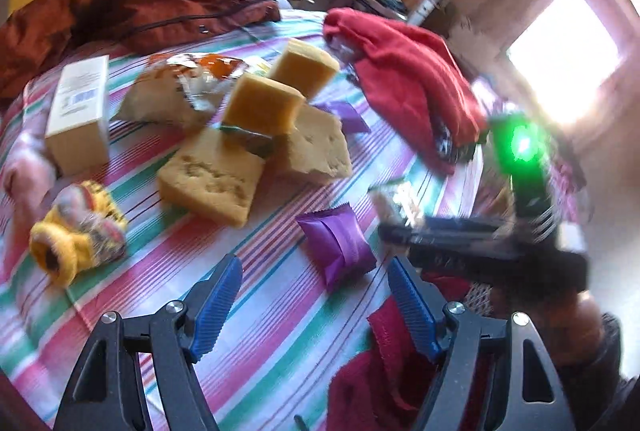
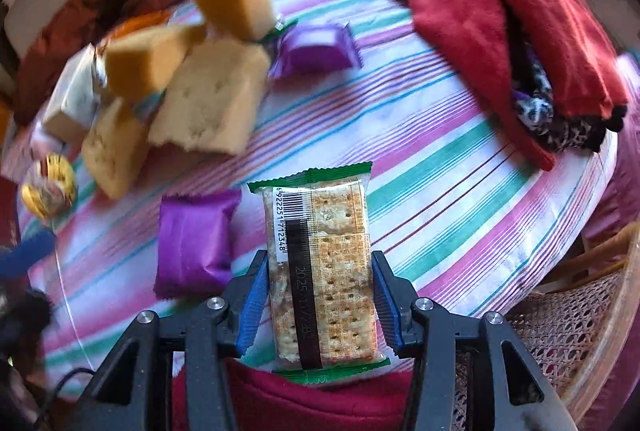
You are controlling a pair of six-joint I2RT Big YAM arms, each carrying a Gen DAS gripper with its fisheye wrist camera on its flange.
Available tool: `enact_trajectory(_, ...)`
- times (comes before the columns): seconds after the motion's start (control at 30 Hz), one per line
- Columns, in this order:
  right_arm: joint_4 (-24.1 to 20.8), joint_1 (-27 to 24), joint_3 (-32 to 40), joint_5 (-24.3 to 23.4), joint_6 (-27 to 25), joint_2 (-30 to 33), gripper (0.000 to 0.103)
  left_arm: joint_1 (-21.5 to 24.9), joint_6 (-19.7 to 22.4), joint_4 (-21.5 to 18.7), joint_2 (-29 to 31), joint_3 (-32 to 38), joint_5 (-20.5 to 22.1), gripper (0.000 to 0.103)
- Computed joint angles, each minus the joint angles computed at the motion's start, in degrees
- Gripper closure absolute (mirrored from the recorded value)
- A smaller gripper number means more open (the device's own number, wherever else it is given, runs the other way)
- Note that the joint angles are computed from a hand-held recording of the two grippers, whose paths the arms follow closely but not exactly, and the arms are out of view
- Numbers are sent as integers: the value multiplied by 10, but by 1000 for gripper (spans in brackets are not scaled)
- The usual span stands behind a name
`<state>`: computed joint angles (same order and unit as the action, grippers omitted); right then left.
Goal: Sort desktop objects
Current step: 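Grasp the cracker packet with the right gripper while the left grasps a purple snack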
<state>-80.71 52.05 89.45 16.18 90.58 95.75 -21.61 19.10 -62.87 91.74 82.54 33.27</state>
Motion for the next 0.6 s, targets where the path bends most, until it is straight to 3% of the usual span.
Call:
enact_trajectory(0.13, -11, 9, -2, 40, 36, -11, 54, -18, 21, -13, 16, 8, -9, 26)
enact_trajectory(0.27, -4, 23, 6, 89, 60, -14, 54, -32, 0, -37, 45, 32, 0, 29)
enact_trajectory(0.43, 21, 28, 15, 113, 69, -14, 53, -60, -19, -34, 59, 42, -31, 33)
enact_trajectory(0.5, 29, 31, 12, 116, 72, -19, 53, -72, -22, -28, 62, 40, -56, 39)
enact_trajectory(0.6, 30, 42, 11, 121, 78, -22, 53, -77, -41, 5, 56, 20, -89, 57)
